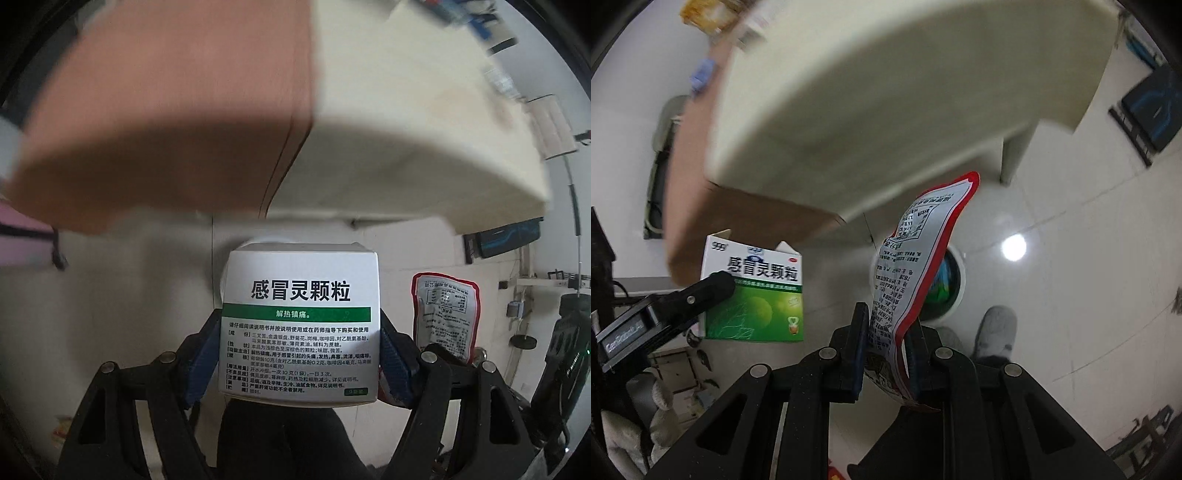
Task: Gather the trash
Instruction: 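Carry the granule box and red sachet over the trash bin, then open both grippers to drop the box and sachet into the bin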
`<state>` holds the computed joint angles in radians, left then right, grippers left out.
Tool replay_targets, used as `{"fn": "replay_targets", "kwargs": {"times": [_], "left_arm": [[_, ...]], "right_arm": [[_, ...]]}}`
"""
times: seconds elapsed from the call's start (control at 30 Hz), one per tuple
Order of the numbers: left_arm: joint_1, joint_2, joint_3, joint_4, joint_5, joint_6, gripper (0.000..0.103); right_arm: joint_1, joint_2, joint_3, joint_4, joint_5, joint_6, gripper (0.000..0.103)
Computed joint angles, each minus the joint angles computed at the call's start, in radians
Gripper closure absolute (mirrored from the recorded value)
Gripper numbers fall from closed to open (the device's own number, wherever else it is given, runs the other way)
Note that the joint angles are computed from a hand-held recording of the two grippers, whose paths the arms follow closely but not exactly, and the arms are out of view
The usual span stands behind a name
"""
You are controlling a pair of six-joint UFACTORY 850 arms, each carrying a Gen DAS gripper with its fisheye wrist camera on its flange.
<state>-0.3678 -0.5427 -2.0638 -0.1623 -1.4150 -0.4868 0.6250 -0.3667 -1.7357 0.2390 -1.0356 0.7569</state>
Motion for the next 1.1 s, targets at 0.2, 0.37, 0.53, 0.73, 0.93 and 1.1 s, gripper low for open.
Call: {"fn": "replay_targets", "kwargs": {"times": [0.2,0.37,0.53,0.73,0.93,1.1], "left_arm": [[0.030,0.009,0.309,-0.081,0.196,0.045,0.028],[0.047,-0.041,0.437,-0.145,0.297,0.111,0.024],[0.051,-0.057,0.537,-0.109,0.372,0.100,0.001],[0.039,-0.013,0.616,0.013,0.441,0.018,0.001],[-0.001,0.034,0.652,0.178,0.429,-0.080,0.001],[-0.022,0.071,0.673,0.213,0.389,-0.102,0.001]], "right_arm": [[-0.009,-0.041,0.257,0.140,0.225,-0.131,0.084],[-0.025,-0.156,0.336,0.315,0.330,-0.325,0.083],[-0.030,-0.291,0.307,0.444,0.328,-0.479,0.080],[0.002,-0.333,0.273,0.270,0.307,-0.384,0.035],[0.052,-0.381,0.142,-0.121,0.144,-0.166,0.004],[0.066,-0.386,0.097,-0.226,0.074,-0.115,0.004]]}}
